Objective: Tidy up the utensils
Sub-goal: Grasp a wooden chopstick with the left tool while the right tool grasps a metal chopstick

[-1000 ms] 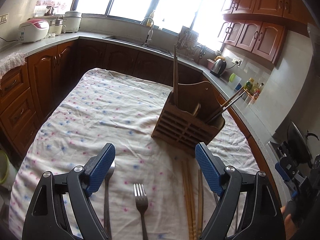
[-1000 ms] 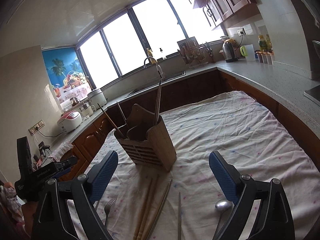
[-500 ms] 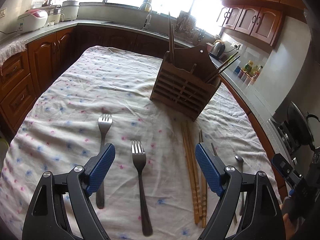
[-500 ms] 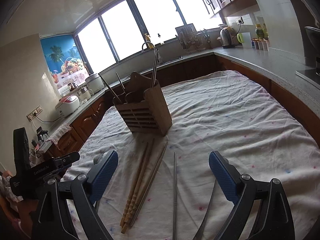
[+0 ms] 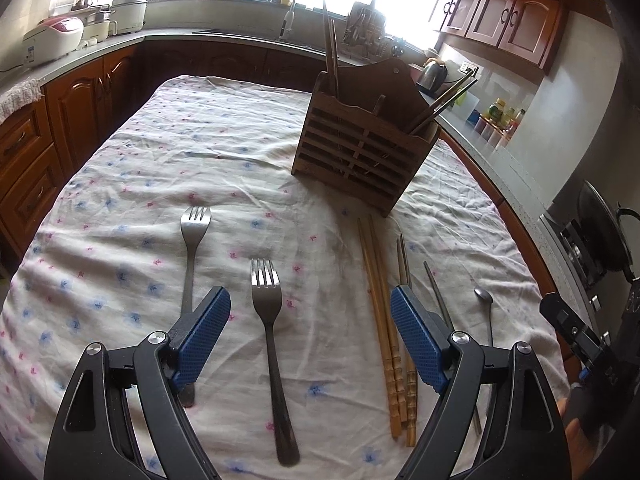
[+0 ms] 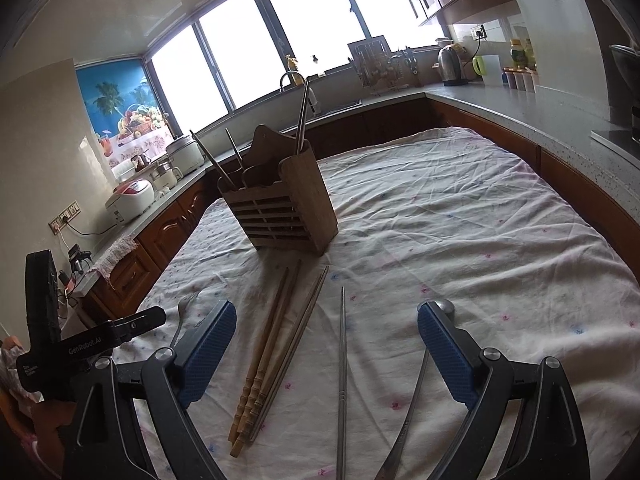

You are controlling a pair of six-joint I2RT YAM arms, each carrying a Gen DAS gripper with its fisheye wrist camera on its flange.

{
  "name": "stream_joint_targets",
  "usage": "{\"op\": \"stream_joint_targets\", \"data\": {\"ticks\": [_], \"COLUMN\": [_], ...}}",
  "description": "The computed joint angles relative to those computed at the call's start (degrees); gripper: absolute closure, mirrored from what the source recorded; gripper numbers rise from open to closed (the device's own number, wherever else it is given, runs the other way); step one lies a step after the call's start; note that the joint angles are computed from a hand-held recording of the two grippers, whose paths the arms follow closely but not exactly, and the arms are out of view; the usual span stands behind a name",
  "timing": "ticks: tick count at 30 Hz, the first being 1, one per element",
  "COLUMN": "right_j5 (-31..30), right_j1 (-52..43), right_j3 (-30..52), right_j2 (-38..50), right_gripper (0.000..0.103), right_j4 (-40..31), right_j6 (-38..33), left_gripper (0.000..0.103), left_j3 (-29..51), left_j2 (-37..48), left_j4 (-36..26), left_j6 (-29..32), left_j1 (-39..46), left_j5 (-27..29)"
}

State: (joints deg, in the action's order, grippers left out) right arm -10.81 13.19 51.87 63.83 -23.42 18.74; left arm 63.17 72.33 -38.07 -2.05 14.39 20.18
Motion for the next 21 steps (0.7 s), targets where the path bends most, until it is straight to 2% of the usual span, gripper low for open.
{"op": "stream_joint_targets", "data": {"ticks": [9,12,17,19,21], "right_j5": [-0.7,-0.7,-0.3,-0.5,-0.8], "right_j1": [0.2,-0.2,-0.3,-0.2,0.2], "right_j3": [1.0,2.2,5.6,7.4,8.9], "right_j2": [3.9,6.0,10.9,13.3,15.7], "right_gripper": [0.011,0.019,0.037,0.047,0.053], "right_j4": [-0.2,-0.9,-3.0,-3.8,-4.5], "right_j6": [-0.5,-1.0,-2.8,-3.6,-4.3], "left_gripper": [0.019,0.023,0.044,0.049,0.053], "left_j3": [2.7,4.2,7.2,8.6,10.0], "left_j2": [3.8,6.0,10.3,12.2,14.0], "left_j4": [-0.3,-0.9,-2.1,-2.8,-3.2], "left_j6": [0.0,0.2,1.4,1.8,2.2], "left_j1": [-2.8,-3.6,-5.8,-6.5,-7.0], "left_j5": [-1.7,-1.7,-2.7,-2.7,-2.6]}}
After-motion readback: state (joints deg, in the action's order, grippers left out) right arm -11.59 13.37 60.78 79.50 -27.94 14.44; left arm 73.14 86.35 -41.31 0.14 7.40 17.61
